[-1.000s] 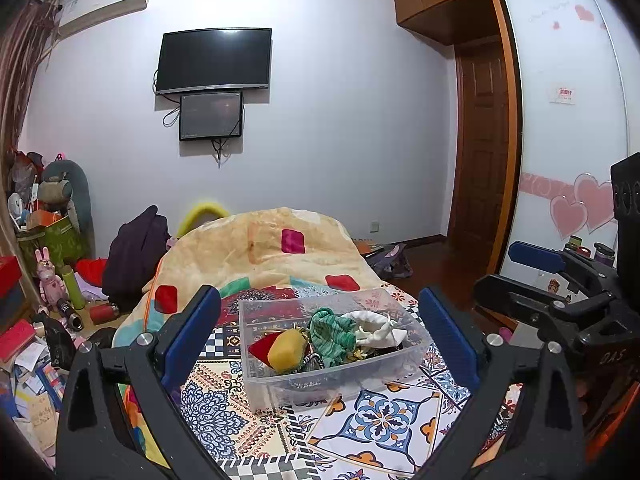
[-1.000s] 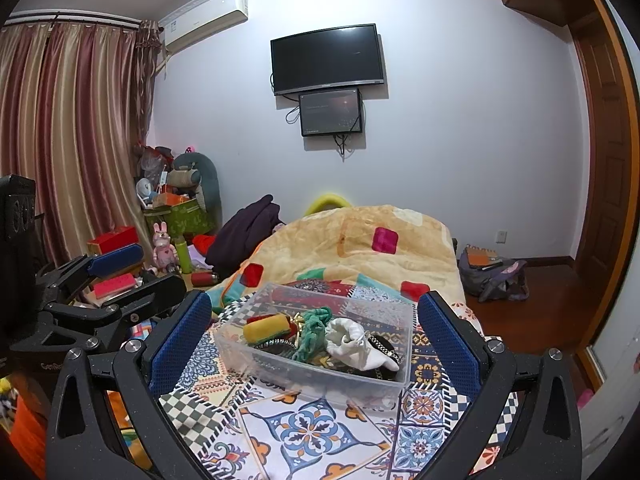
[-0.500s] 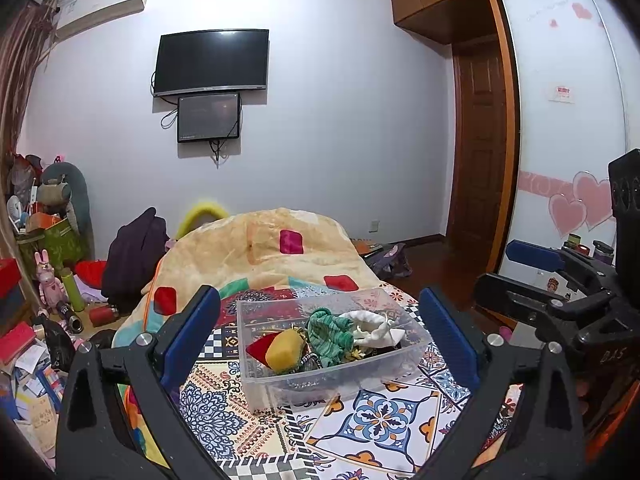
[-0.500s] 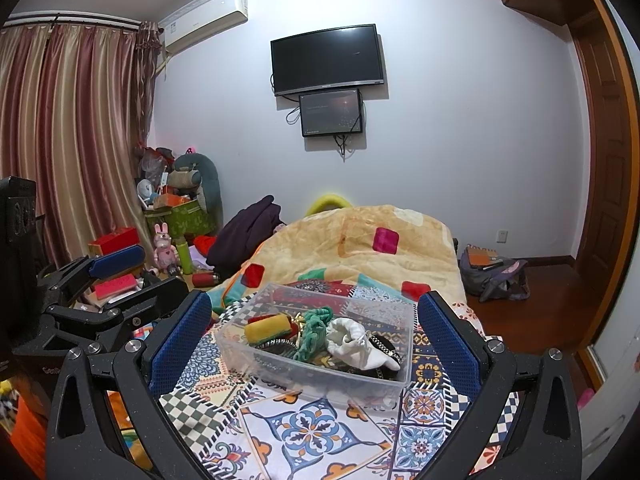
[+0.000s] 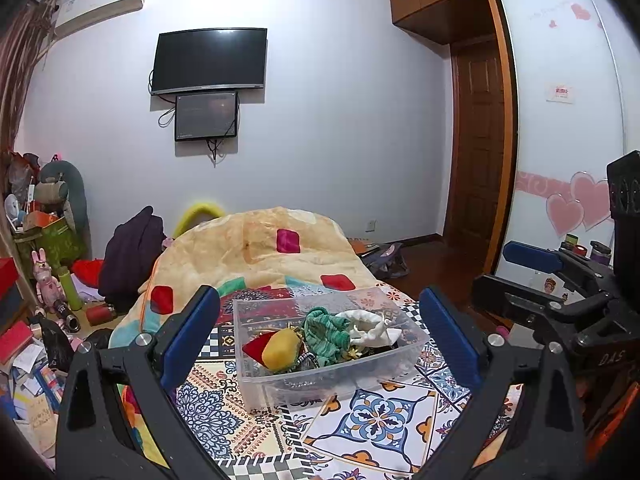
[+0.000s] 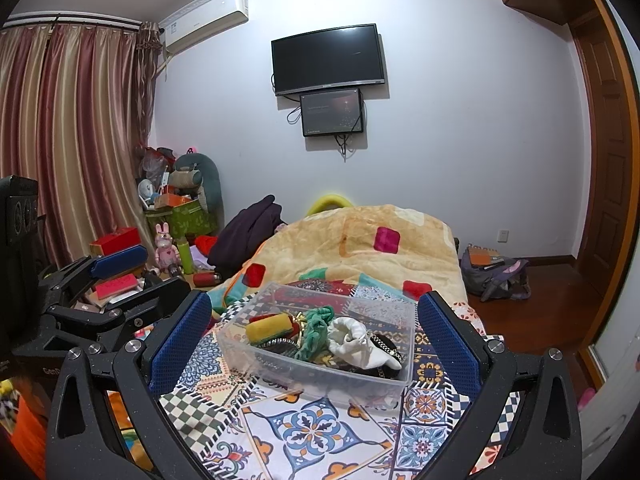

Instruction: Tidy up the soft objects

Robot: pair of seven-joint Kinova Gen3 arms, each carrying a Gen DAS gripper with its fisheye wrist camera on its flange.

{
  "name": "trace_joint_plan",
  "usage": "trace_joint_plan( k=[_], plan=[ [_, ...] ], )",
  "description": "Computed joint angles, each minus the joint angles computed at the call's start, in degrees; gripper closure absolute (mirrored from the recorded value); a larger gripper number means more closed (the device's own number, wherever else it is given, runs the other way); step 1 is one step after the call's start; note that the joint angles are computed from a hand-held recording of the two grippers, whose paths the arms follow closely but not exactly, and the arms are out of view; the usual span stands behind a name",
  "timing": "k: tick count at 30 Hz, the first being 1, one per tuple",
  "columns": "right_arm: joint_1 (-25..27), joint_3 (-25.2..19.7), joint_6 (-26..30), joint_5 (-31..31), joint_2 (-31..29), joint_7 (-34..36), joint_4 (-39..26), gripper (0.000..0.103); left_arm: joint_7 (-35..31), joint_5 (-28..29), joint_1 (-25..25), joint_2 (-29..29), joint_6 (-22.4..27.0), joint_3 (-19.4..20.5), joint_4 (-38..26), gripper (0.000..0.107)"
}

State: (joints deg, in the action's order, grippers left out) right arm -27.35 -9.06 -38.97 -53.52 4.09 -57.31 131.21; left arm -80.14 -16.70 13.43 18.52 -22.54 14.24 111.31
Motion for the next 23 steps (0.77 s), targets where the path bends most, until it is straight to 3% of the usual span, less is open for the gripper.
trace_joint_plan(
  k=[23],
  plan=[
    [0.1, 0.46, 1.07, -0.57, 0.39, -0.54, -0.15, 0.0, 1.92, -1.22, -0.87, 0.3, 1.67, 1.0, -0.87, 0.006]
  ],
)
